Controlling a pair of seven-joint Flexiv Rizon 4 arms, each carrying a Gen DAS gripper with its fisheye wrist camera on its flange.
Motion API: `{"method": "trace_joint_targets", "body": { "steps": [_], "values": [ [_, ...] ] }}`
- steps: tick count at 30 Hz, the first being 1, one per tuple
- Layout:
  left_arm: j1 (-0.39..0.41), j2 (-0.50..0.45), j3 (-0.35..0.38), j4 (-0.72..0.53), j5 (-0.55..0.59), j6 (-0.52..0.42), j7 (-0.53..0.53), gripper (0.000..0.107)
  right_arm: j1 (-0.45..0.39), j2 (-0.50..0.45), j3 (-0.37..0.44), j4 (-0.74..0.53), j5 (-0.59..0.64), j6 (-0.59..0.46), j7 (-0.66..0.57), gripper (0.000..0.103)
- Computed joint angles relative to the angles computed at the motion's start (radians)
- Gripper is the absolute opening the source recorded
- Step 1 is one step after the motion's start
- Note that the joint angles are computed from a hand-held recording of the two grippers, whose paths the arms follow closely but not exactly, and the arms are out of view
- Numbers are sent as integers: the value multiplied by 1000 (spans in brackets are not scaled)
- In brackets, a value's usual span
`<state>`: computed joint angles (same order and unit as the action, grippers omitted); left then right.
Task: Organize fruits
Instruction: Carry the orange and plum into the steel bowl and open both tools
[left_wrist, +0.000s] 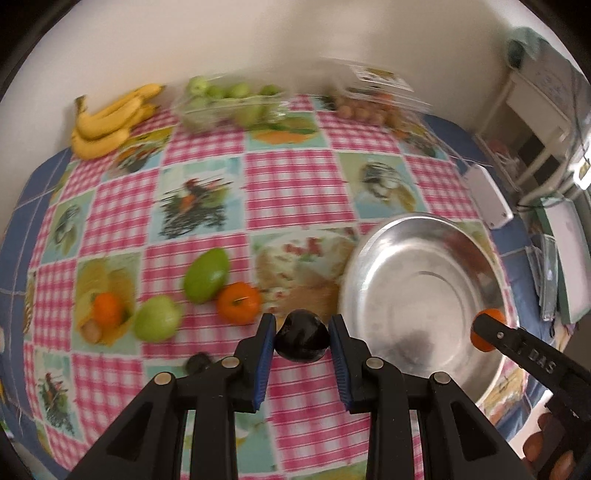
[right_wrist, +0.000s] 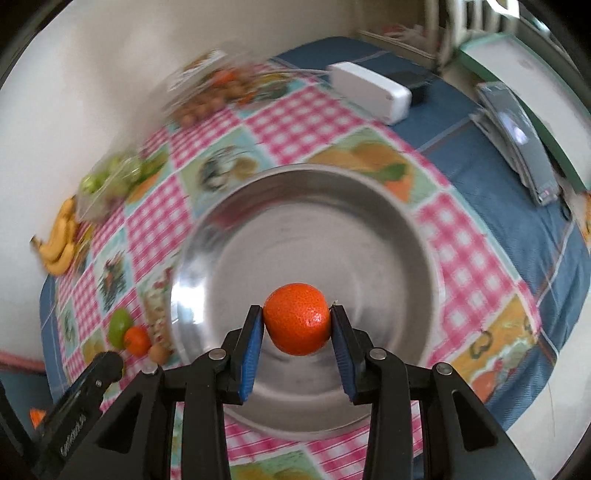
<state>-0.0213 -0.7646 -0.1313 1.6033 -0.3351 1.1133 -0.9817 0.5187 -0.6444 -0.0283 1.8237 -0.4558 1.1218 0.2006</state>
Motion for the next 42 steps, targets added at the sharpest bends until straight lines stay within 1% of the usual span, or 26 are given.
{"method": "trace_joint_targets", "body": {
  "steps": [3, 7, 12, 21, 28, 34, 42],
  "values": [
    [-10, -7, -21, 8, 6, 30, 28, 31, -4, 4, -8, 15, 4, -5, 19, 38],
    [-22, -24, -42, 2, 8, 35, 58, 31, 0, 10, -28, 30, -19, -3, 44, 38],
    [-43, -52, -43, -15, 13, 50, 72, 31, -14, 1, -21, 18, -23, -28, 46, 38],
    [-58, -100, -48, -60, 15, 26, 78, 32, -46, -21, 1, -7, 5, -58, 4, 38],
    [-82, -127, -25, -89, 34, 2, 58, 32, -70, -44, 30, -31, 56, -80, -47, 38],
    [-80, -129, -26, -86, 37, 1, 49, 32, -67, -57, 31, -50, 75, -90, -68, 38],
    [-85, -136, -16, -102, 47, -30, 35, 33, -67, -63, 34, -63, 94, -99, -92, 39]
  ]
}}
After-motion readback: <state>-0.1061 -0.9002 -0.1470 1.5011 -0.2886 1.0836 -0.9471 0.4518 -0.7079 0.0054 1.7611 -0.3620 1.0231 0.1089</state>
